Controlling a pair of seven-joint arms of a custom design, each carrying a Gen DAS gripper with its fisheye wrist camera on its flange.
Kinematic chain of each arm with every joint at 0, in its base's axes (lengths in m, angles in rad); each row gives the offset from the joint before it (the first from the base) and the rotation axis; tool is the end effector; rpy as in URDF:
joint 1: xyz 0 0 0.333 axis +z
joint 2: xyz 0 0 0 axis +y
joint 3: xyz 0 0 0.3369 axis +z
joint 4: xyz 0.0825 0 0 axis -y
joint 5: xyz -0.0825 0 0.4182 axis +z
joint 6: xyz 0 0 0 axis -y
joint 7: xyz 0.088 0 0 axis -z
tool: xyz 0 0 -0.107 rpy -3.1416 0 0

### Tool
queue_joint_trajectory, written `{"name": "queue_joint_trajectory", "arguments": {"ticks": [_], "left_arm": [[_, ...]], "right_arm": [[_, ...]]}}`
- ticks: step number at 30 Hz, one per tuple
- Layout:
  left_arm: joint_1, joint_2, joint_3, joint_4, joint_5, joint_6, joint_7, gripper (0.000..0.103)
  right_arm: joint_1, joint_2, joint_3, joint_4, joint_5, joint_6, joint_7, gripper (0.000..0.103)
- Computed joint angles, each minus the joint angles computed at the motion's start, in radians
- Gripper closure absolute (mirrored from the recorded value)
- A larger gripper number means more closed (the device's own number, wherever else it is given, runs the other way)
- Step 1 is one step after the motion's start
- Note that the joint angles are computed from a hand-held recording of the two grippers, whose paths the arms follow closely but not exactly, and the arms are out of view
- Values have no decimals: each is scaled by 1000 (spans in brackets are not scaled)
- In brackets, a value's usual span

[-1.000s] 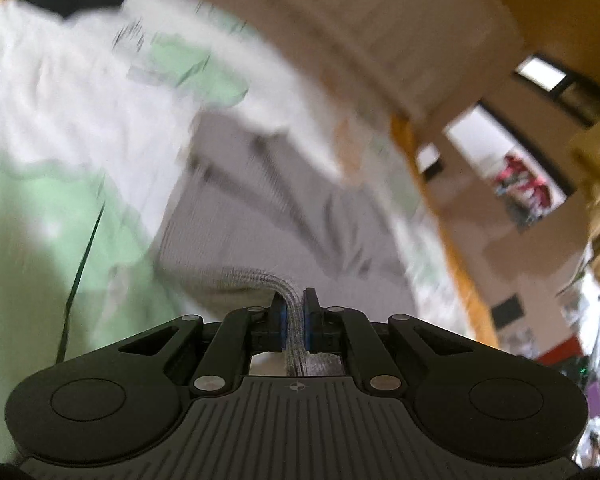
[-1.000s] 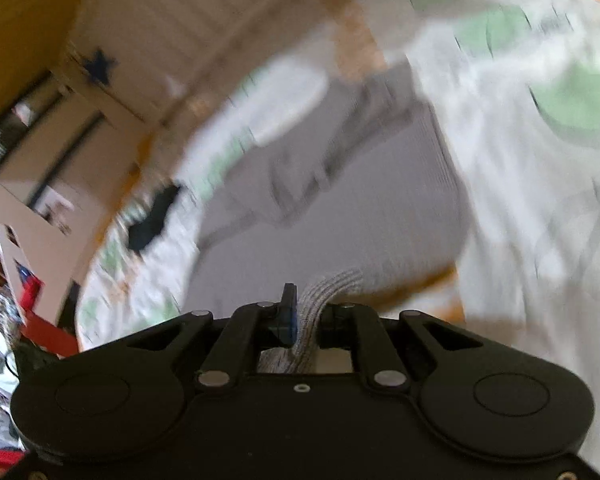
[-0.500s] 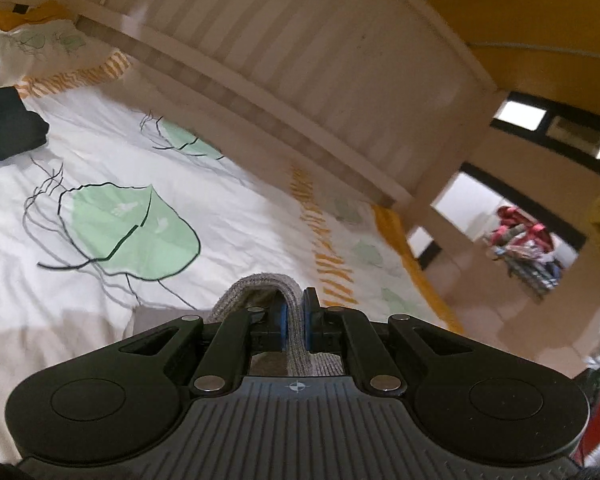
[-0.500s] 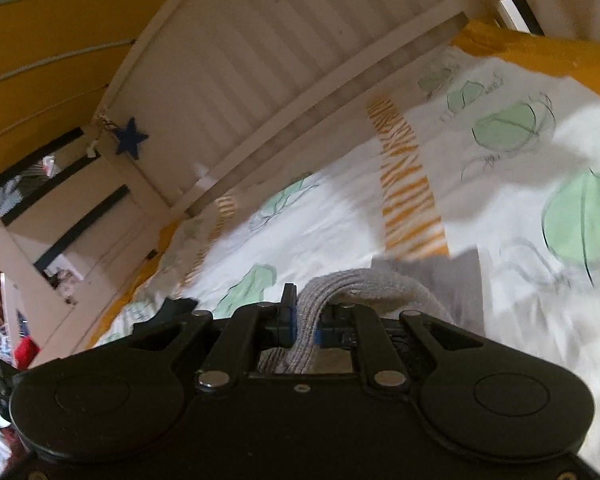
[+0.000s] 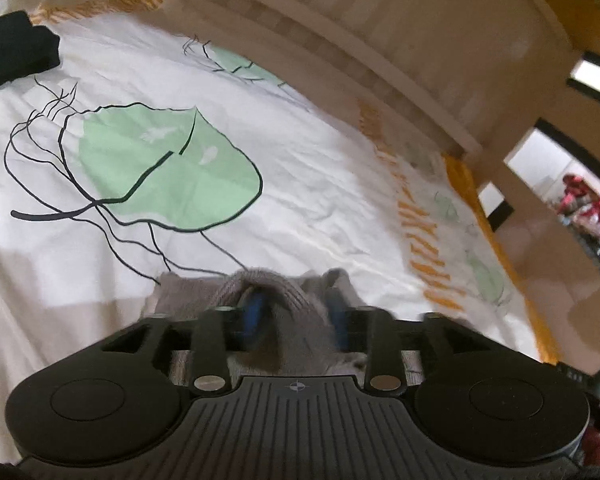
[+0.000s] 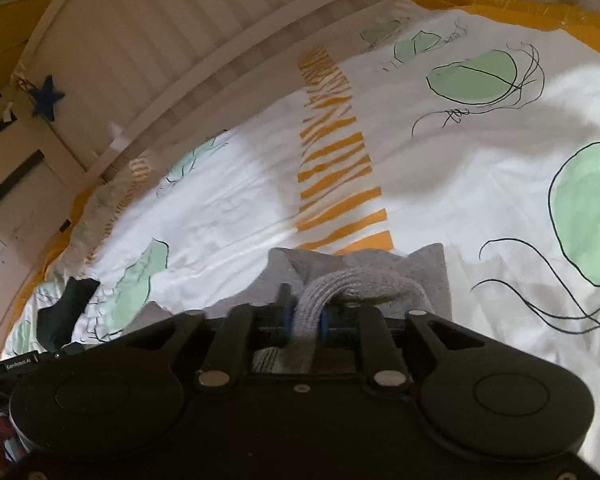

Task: Fold large clothes
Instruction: 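Lift the held hem and fold it over toward the hood, then open both tools to release the folded hem and smooth it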

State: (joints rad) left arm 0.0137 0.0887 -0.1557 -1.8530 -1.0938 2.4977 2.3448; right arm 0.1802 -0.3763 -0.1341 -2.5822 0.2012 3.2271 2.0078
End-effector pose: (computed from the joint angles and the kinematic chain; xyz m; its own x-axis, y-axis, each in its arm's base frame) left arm 0.6560 -0.0850 0.5397 -0.3671 -0.7739 0.5160 -0.7401 -0.0930 -0.6660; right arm 0.4759 -0.0017 0.5099 -0.2814 -0.7948 -0.5377 -0.4485 0.6043 -0.6585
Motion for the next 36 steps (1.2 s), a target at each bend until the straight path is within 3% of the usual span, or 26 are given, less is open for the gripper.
{"name": "queue_joint_trajectory", "arguments": {"ticks": [2,4,7,9,11,14,18,21,26,28,30,33,34,36], "left_arm": [[3,-18,0,-10,-52,24,40,33],[2,-48,5,-27,-93,49,81,26],[-14,-103,15,-60,-109,72,134,22],[-35,-140,20,-89,-71,90,160,15],[-63,-182,27,-133,-68,106,223,15],[-103,-230,42,-197,-61,99,305,15],[-135,-219,49,-222,63,55,332,15],[-140,-154,38,-178,158,75,310,15],[-107,13,14,-6,264,85,119,15],[-82,79,6,71,301,45,-5,15],[-57,120,-7,115,315,-1,-93,15],[-25,132,-38,114,319,-6,-95,15],[-23,127,-45,108,337,0,-78,15],[-26,112,-51,94,396,2,-46,15]], "right_arm": [[19,-3,-20,-9,2,42,-5,37],[-15,-5,12,-15,-3,78,4,35],[-198,-29,195,-22,-11,85,20,32],[-248,-57,257,-29,-30,82,19,31],[-313,-83,342,-28,-65,62,5,31],[-317,-89,388,-19,-128,35,-18,30],[-346,-56,457,18,-214,-36,-24,29],[-410,-9,517,63,-293,-77,2,29],[-676,52,710,155,-462,-104,149,27],[-756,75,759,189,-509,-131,218,25],[-811,99,791,213,-547,-166,291,25],[-777,122,746,197,-546,-220,329,21],[-767,124,728,174,-549,-180,344,18],[-810,105,751,136,-614,-115,407,15]]}}
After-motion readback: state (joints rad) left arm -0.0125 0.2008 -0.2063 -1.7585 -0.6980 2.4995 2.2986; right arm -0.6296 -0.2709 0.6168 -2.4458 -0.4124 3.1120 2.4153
